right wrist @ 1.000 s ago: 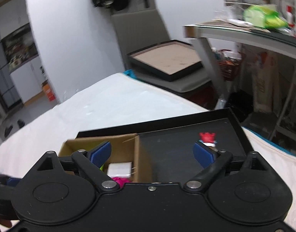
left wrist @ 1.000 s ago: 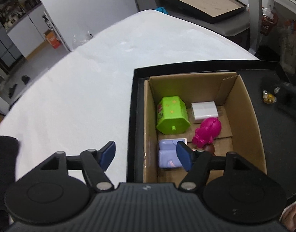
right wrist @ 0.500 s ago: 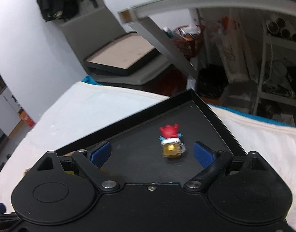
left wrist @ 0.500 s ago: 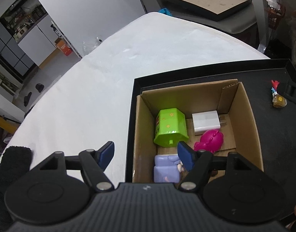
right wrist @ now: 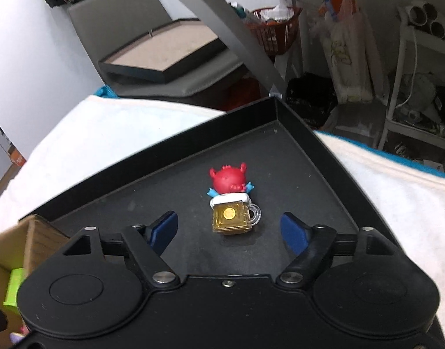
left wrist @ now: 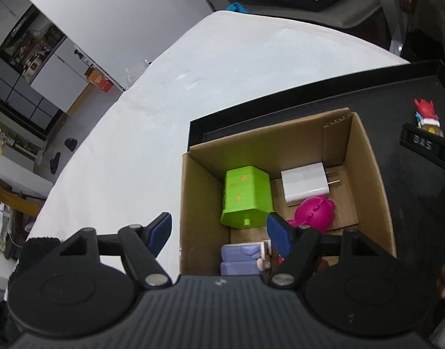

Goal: Organize rigid objects
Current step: 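Move the right tool to the red beer-mug figure and grasp it, then carry the beer-mug figure into the box and release it with the right tool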

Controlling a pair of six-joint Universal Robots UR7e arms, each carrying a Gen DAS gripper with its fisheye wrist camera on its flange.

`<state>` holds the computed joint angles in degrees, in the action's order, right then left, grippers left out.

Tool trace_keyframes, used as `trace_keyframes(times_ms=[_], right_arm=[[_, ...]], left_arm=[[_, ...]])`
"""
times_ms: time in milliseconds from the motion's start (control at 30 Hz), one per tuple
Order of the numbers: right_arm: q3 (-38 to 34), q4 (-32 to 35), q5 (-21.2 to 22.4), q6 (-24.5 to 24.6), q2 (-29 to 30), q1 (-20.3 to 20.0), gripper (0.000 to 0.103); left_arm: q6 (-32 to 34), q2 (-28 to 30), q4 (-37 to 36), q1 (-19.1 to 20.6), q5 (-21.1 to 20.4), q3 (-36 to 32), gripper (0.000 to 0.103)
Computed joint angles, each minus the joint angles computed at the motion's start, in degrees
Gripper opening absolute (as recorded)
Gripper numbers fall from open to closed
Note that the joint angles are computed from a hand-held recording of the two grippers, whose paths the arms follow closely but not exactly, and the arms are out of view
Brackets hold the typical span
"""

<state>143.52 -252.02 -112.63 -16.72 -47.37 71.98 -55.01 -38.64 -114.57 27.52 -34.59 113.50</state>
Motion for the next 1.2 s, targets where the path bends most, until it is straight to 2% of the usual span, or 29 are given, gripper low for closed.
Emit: trace_keyframes(times_ms=[67,133,167,200,267,367,533,600,700,967,1067,1200], right_arm=[[-1.03,-0.13,-0.80,-0.80,0.90,-0.01,0.075],[-2.80,-2.33,-3.36,-4.21,2.77,0.96,0.073],[-3.51,-3.17,-4.25,-6.05,3.51,1.25,0.067],[-4.04,-4.36,-4.72,-8.05,4.20,1.33,0.052],[-4.10,-5.41,-5.43,-10.12,4.32,1.38,0.038],[-1.92,-2.82,-2.67,-5.54,1.46,-0.15,0.037],[0.39,-0.24,-1.99,0.01,-1.71,-1.58,0.037],[1.89,0.77,-0.46,2.86,-3.37,-2.46,0.037],[3.91,0.42,1.59,4.94,-5.04,-3.28,0.037],[7.03,-3.42,2.41,2.60,-6.25,-2.05,0.037],[8.57,-3.22,4.16,2.94,-7.57,-1.98,0.037],[9.40,-5.49,3.02,-0.11,-7.44,0.19,0.037]], left_arm=[[-0.18,0.53,0.98,0.16,-0.11,-0.63,0.071],[-0.51,0.91,1.54,0.23,-0.39,-1.06,0.071],[-0.43,1.00,1.52,0.27,-0.50,-1.14,0.071],[-0.34,1.08,1.47,0.29,-0.53,-1.19,0.071],[-0.47,1.21,1.68,0.27,-0.64,-1.30,0.071],[-0.81,1.22,1.95,0.01,-1.09,-1.46,0.071],[1.03,0.72,-0.25,-1.18,-1.50,-0.49,0.071],[0.84,0.21,-0.81,-1.50,-1.99,0.13,0.071],[0.39,-0.72,-1.57,-1.92,-2.69,1.19,0.071],[0.44,-3.16,-5.10,-2.71,-4.32,4.05,0.071],[0.61,-4.04,-5.94,-2.99,-4.50,4.99,0.071],[0.37,-5.23,-7.08,-3.34,-4.73,6.31,0.071]])
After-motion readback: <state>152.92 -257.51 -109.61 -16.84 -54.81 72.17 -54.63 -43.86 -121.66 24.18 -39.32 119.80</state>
